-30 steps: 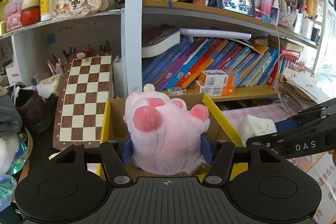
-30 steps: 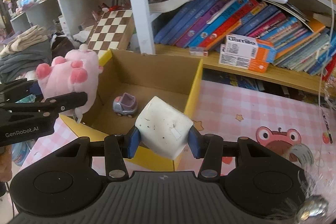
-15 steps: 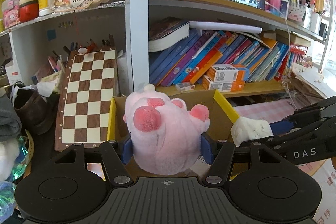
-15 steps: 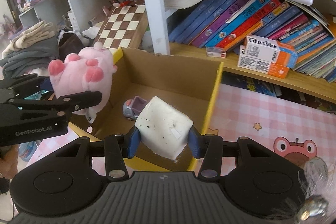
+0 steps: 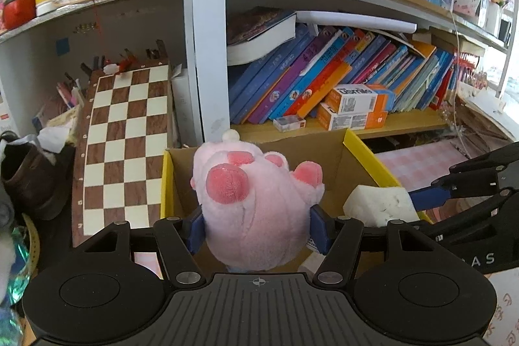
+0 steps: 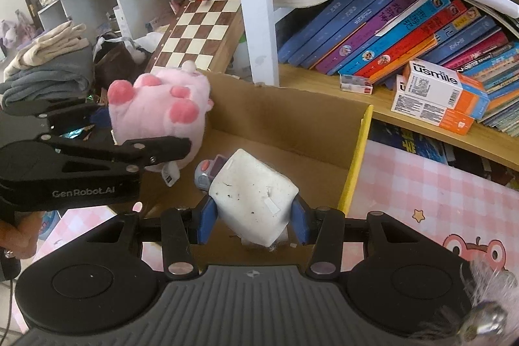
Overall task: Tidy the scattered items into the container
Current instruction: 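Carry the plush pig and sponge block over the yellow box with both tools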
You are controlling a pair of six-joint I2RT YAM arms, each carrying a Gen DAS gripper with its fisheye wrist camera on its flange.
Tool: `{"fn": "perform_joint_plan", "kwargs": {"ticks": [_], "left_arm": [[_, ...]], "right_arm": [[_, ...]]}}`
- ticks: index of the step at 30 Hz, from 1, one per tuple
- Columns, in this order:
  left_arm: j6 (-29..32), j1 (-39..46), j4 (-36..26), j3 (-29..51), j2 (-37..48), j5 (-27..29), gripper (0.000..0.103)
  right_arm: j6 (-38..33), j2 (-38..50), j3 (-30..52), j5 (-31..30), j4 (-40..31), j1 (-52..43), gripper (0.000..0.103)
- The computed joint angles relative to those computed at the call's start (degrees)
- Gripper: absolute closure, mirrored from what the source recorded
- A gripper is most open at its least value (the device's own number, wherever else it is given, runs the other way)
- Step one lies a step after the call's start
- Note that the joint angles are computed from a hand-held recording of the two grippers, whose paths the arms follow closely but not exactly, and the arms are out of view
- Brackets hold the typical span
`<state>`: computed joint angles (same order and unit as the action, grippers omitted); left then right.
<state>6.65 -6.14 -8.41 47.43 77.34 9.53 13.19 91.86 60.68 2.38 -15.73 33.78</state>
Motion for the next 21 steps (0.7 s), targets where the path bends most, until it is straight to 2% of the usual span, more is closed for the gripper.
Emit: {"fn": "perform_joint_plan", "kwargs": {"ticks": [9,21], "left_arm": [[3.5,0.2,-2.3,5.3,6.8,1.7,0.041],[8.7,-3.0,-4.7,11.4,13.9,0.7,0.041]], "right_arm": [[-1.6,3.7,1.5,-1.8,0.9,-1.0,0.058],[-2.4,5.8,2.7,-3.1,-0.2,-1.1,0.058]]}}
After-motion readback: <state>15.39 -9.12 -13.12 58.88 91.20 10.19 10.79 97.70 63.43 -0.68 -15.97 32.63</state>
